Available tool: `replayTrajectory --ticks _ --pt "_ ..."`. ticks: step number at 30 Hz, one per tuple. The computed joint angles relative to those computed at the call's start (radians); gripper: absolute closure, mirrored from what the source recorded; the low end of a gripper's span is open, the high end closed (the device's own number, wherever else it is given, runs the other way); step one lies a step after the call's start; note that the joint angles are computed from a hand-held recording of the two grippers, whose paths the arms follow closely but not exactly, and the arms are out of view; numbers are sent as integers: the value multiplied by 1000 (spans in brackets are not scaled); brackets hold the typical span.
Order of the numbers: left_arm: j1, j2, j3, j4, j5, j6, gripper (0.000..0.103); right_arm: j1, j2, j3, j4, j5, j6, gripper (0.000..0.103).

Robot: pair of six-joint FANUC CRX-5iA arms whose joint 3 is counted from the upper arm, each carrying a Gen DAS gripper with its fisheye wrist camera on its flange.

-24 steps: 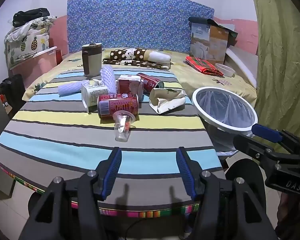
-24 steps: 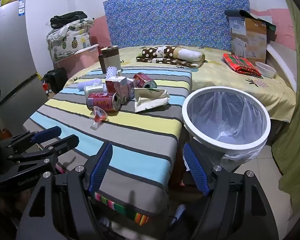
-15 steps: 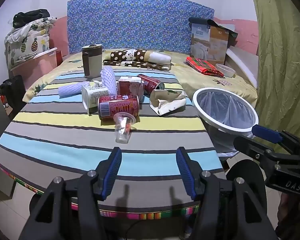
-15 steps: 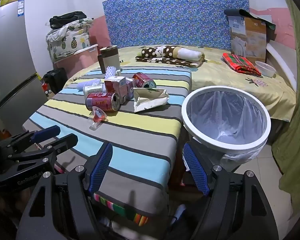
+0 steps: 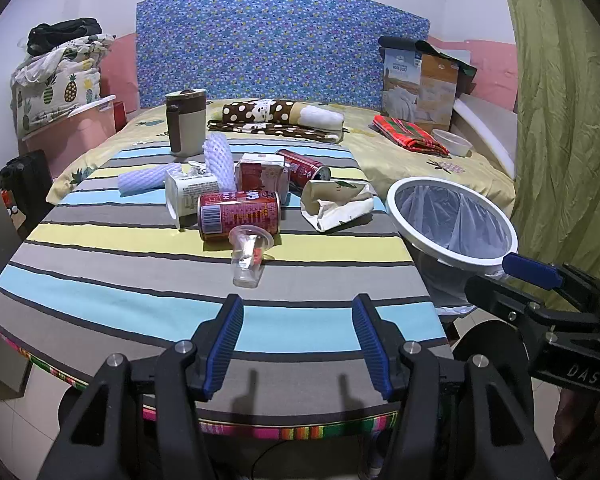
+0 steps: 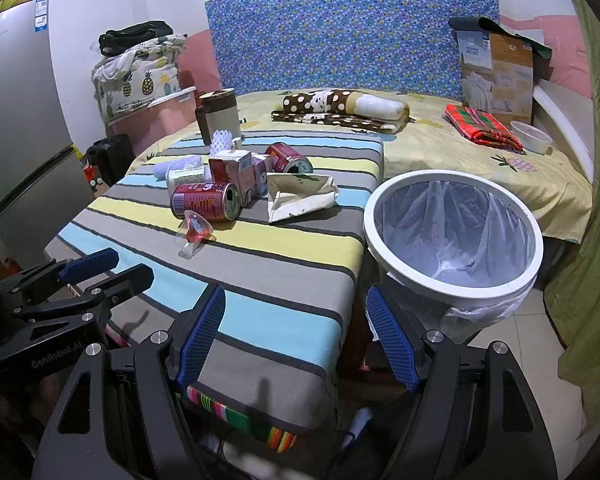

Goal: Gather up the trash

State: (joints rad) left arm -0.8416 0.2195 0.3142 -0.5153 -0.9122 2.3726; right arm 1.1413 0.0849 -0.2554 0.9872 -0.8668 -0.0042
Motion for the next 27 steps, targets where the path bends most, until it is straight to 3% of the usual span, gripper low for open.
replayTrajectory --ticks 27 --pt "0 -1 -2 -5 1 10 44 -7 2 -16 2 17 -7 28"
